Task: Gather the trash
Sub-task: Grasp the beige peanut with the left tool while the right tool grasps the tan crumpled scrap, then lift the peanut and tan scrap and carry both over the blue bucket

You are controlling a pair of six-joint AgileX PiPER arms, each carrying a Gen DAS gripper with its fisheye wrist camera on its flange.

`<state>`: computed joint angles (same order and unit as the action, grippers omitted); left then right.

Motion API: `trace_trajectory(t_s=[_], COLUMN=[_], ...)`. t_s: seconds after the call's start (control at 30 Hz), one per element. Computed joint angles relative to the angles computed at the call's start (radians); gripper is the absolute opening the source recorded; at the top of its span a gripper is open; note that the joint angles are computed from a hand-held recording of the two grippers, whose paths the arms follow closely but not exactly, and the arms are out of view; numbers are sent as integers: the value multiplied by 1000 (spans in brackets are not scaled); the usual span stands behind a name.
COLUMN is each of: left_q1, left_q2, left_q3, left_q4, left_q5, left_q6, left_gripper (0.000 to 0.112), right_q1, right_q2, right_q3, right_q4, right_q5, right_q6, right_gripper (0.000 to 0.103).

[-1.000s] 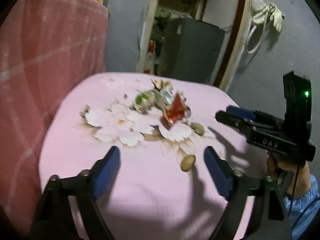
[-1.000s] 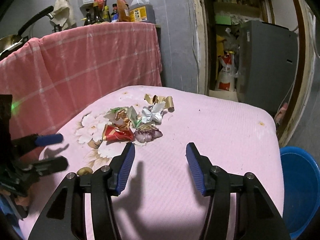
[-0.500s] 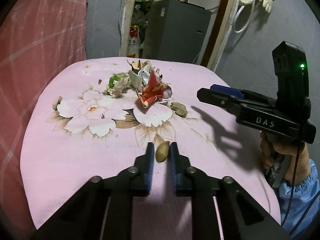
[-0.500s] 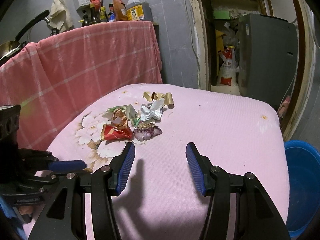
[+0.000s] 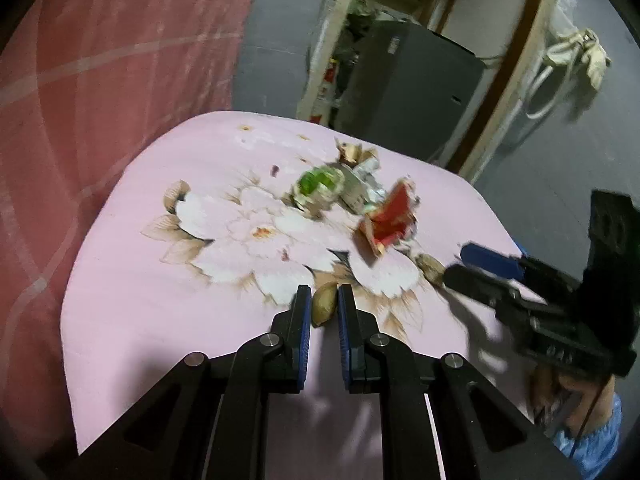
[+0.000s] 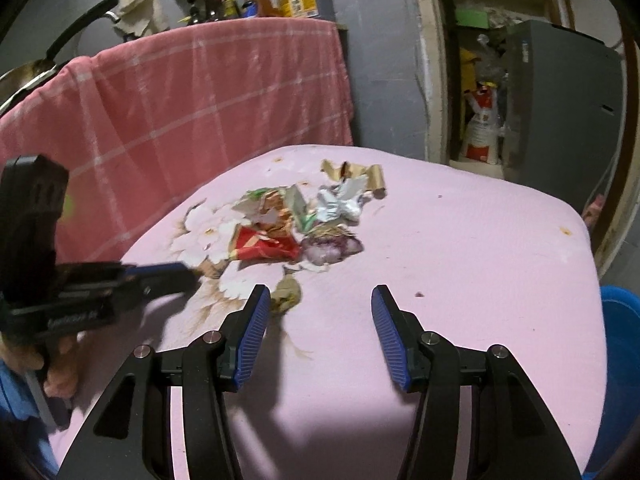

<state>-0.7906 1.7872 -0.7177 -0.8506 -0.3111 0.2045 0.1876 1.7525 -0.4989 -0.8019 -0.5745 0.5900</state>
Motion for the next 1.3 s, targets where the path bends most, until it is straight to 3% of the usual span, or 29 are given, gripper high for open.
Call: trace_trajectory(t_s=[0.23,0.47,0.67,0.8,0.9,1.1,1.3], left_q1=[-3,-39,-87,-129,-175,-291,-357], left_q2=[0,-5,-21,-30,-42,-43,-16], left_q3=[-3,9,15,12,13,-25,-83], left_q4=[-47,-102,-158,-180,-187,-231,-219], left_q5=[-21,-59,-125,-196,-282,-482,-603], left_q6=[18,55,108,124,123,187,222], left_gripper=[10,10,10,10,10,10,10], right_q1=[57,108,94,53,-6,-79,-192], right_q2=[11,13,-5,-52,-100,-206,-324], right_q3=[-21,-27,9,69,131,228,326], right_q4=[39,102,160,214,221,268,268], right_q5=[49,86,42,-61,-188,-344,-474], right_q6=[-36,-113,-166,-212,-216,-280,-309], right_gripper=[38,15,14,14,14,14,14])
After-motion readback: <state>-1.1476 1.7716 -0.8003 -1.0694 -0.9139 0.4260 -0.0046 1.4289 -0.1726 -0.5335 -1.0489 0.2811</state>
